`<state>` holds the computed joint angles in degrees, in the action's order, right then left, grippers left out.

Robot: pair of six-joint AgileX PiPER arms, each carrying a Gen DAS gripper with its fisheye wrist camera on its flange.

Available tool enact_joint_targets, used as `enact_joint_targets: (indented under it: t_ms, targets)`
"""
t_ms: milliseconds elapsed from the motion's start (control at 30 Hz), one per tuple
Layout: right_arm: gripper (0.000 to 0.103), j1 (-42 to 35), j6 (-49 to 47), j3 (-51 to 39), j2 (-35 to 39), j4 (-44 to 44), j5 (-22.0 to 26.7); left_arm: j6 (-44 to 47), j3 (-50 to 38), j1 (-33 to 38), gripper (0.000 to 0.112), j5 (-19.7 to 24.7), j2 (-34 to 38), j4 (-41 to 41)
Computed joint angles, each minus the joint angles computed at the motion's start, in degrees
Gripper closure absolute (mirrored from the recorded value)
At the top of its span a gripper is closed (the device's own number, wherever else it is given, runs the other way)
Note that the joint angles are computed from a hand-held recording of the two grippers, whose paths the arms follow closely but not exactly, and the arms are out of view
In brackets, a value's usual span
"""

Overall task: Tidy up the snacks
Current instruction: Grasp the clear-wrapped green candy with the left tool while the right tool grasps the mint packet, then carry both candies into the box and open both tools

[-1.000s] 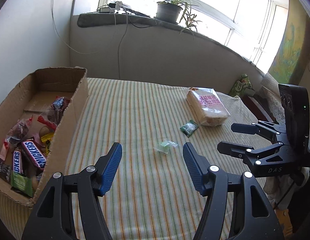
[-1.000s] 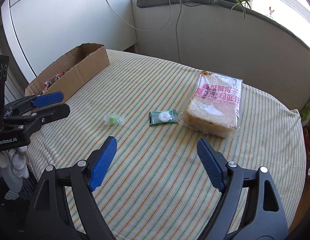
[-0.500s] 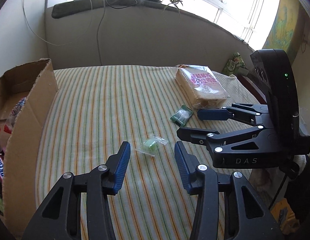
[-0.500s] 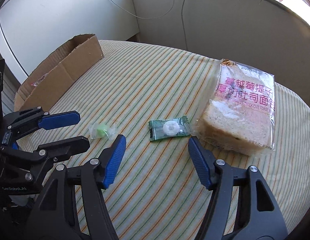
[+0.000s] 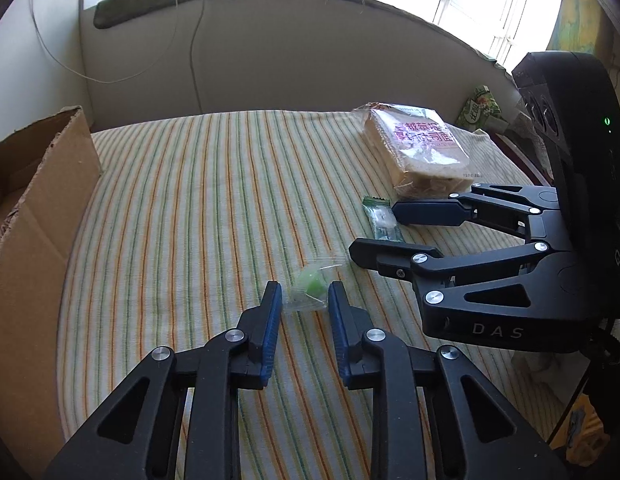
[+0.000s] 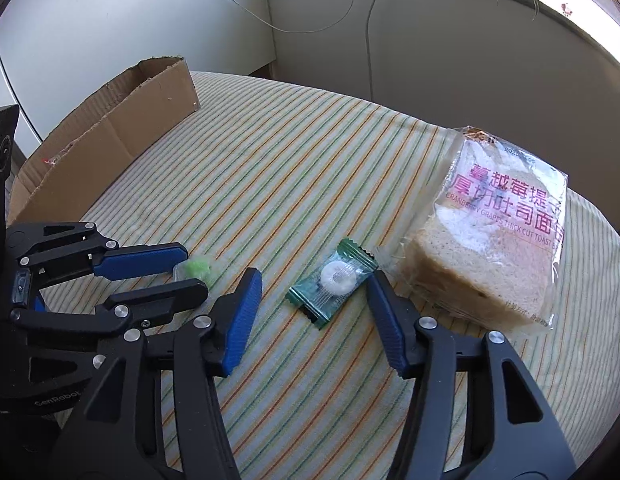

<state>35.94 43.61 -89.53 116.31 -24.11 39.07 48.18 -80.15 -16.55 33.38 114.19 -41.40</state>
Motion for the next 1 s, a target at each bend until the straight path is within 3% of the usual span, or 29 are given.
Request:
enact_joint_targets:
  t_ms: [167, 233, 567, 1000]
  targets:
    - [0.072, 0.8, 2.6, 0.3, -0.2, -2.8, 0.9, 0.1, 0.0, -0.4, 0.093, -0.8, 0.2, 0.0]
    - [0.076, 1.1, 2.6, 0.5, -0.3, -3.1, 0.9, 0.5, 0.2, -0.3, 0.093, -1.0, 0.0, -0.5]
    - [0.077, 1.5, 5.6, 3.8, -3.2, -4.0, -1.6, 4.3, 5.2, 0.7, 0.093, -3.4, -4.4, -3.9]
    - [0.077, 5.8, 6.1, -1.6, -3.9, -6.4, 2.3, 9.6, 10.1, 5.6, 0.093, -3.4, -11.6, -9.5]
